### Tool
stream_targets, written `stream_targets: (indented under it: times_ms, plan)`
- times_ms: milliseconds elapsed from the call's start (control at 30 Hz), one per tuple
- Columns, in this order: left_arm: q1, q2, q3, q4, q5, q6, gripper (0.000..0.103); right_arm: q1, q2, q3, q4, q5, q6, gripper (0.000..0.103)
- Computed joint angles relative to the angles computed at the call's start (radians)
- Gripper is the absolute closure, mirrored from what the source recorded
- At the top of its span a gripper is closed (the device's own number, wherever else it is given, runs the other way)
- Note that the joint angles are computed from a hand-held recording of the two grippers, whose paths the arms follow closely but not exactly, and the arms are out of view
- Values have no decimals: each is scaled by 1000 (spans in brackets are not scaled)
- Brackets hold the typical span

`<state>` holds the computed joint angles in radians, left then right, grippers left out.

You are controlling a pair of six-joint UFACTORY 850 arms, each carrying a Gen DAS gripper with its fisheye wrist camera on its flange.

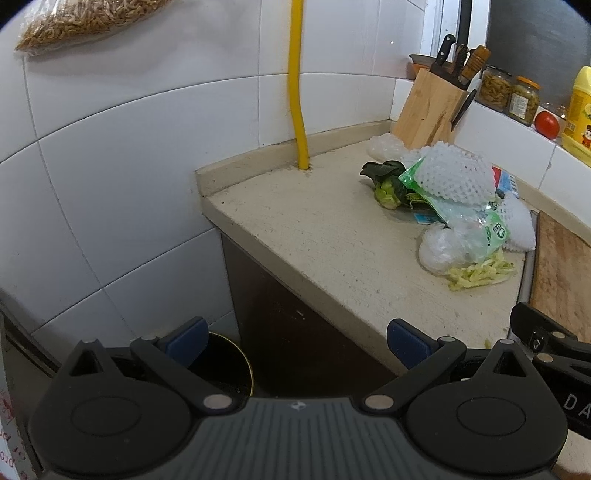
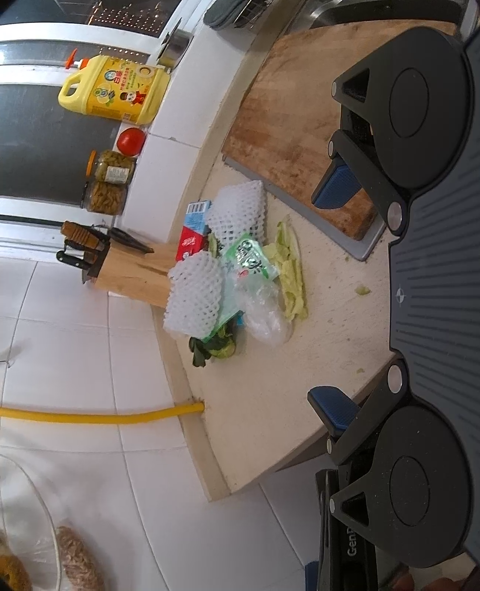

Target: Collect trash

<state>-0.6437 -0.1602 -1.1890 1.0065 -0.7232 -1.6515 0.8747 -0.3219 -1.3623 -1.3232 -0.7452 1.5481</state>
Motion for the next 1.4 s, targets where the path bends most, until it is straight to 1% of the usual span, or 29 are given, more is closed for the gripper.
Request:
stream_targets:
  times_ms: [133, 300, 467, 600, 667, 800, 833, 900, 967, 1100, 1167, 1233, 1300, 1400]
  plan:
    - [5, -20, -23, -3, 6, 5, 4, -13, -8, -12, -7, 16, 11, 0]
    - [13, -50, -54, -25, 12, 31, 4, -45, -13, -30, 63, 63, -1, 0]
    - [17, -67, -69, -43, 14, 52, 4, -59, -27, -43, 80, 74, -24, 0]
    - [21, -76, -79, -60, 19, 67, 7, -63, -24, -38, 89, 88, -29, 0]
    - [22, -72, -74, -38, 22, 42, 7, -65, -22, -34, 82, 103, -17, 0]
    - [10, -69, -70, 39, 1, -16, 7, -76, 0, -2, 21, 176, 74, 0]
    - [10, -72, -73, 44, -8, -16, 7, -76, 3, 3, 1, 180, 95, 0]
    - [5, -85, -87, 42, -36, -10, 7, -70, -1, -1, -22, 162, 104, 0]
    - [10, -87, -88, 33, -35, -8, 8, -64, -10, -12, -24, 136, 86, 0]
    - [45, -88, -86, -77, 49, 52, 8, -81, -18, -30, 54, 174, 15, 0]
    - [52, -96, -93, -106, 63, 74, 8, -92, -29, -48, 126, 192, -60, 0]
    - [50, -111, -109, -108, 54, 85, 8, -107, -35, -57, 194, 221, -113, 0]
    - [56, -130, -130, -138, 53, 122, 8, -114, -42, -63, 213, 229, -125, 0]
    - [69, -147, -146, -173, 84, 157, 8, -128, -59, -81, 267, 233, -181, 0]
